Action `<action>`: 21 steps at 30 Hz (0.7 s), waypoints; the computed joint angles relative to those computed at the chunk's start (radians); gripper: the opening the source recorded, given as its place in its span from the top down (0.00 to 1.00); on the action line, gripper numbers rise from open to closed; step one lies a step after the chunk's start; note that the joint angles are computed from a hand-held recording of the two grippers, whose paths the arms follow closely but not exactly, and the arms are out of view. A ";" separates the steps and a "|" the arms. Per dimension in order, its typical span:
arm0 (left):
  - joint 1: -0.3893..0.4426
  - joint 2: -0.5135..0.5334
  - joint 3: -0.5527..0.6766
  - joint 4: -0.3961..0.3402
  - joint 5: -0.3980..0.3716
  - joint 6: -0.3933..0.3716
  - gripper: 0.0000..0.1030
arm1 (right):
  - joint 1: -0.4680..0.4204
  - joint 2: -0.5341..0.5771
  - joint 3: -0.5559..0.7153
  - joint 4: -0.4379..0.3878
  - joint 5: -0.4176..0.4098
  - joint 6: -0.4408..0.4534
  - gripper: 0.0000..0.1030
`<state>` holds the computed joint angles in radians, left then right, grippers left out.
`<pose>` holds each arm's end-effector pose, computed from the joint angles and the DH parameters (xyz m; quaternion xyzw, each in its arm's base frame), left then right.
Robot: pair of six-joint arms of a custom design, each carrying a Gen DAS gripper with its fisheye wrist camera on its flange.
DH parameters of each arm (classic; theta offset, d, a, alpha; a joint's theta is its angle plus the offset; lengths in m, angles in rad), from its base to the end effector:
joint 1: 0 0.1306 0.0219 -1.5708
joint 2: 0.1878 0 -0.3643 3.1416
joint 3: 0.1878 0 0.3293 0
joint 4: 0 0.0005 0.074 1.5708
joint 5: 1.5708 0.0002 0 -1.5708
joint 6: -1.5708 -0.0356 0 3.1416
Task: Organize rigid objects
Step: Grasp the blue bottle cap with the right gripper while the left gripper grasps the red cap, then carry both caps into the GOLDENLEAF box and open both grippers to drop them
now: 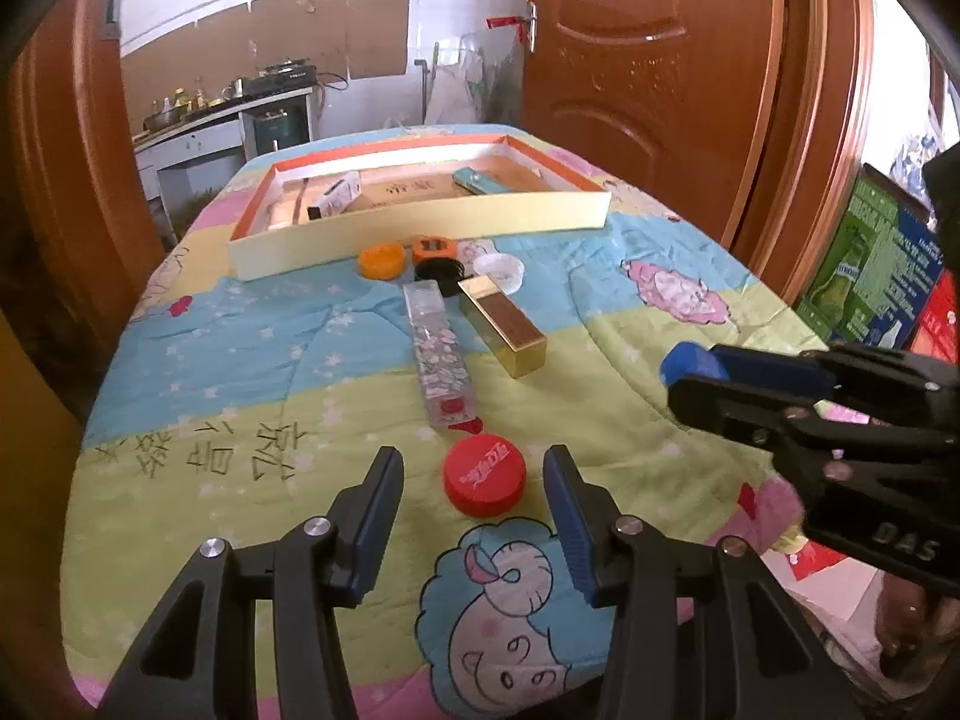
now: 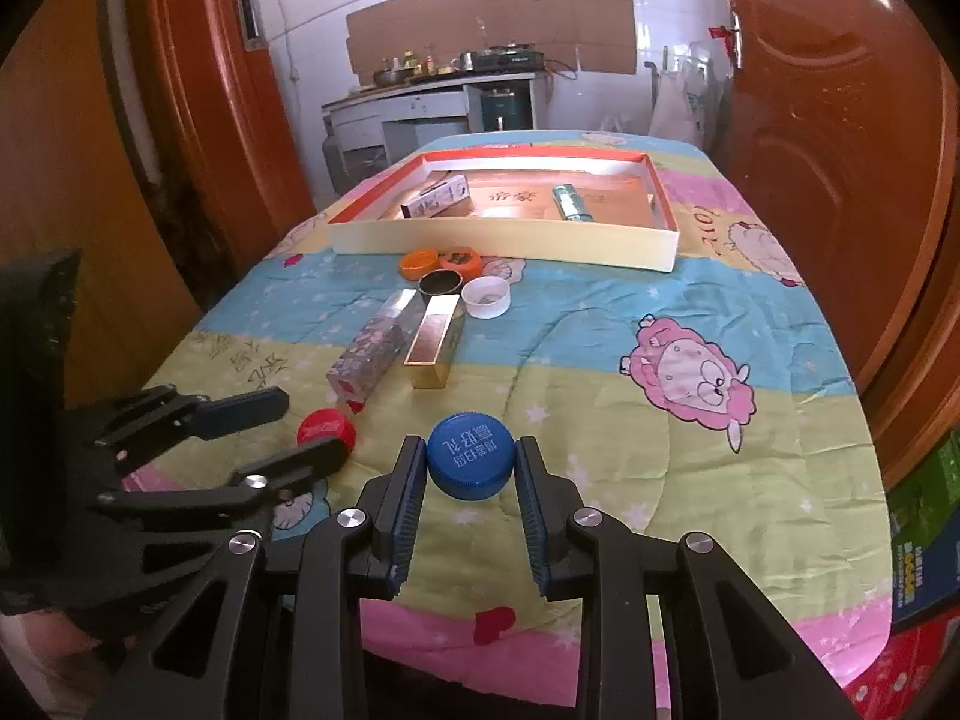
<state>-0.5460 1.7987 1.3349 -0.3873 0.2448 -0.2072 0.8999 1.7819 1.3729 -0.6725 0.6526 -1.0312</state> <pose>0.4524 -0.2856 0.2348 0.3816 0.8480 -0.1716 0.3252 0.3365 0.3884 0.2450 0.1378 0.9120 0.0117 0.3863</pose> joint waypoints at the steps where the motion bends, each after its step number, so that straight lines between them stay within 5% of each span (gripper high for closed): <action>1: -0.002 0.006 0.004 -0.002 -0.005 -0.002 0.53 | 0.001 -0.002 -0.002 0.000 0.003 0.000 0.70; 4: -0.005 0.022 0.012 -0.001 -0.019 -0.003 0.55 | 0.001 -0.005 -0.005 -0.001 0.009 0.001 0.70; 7: 0.004 0.020 0.003 0.020 -0.016 0.009 0.70 | 0.001 -0.005 -0.010 0.001 0.007 -0.006 0.70; 21: 0.030 -0.019 0.011 0.020 0.016 0.046 0.70 | -0.001 -0.014 -0.008 0.013 0.011 0.000 0.70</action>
<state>-0.5159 1.7799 1.3455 -0.3672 0.2605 -0.1615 0.8994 1.7682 1.3652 -0.6594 0.6638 -1.0307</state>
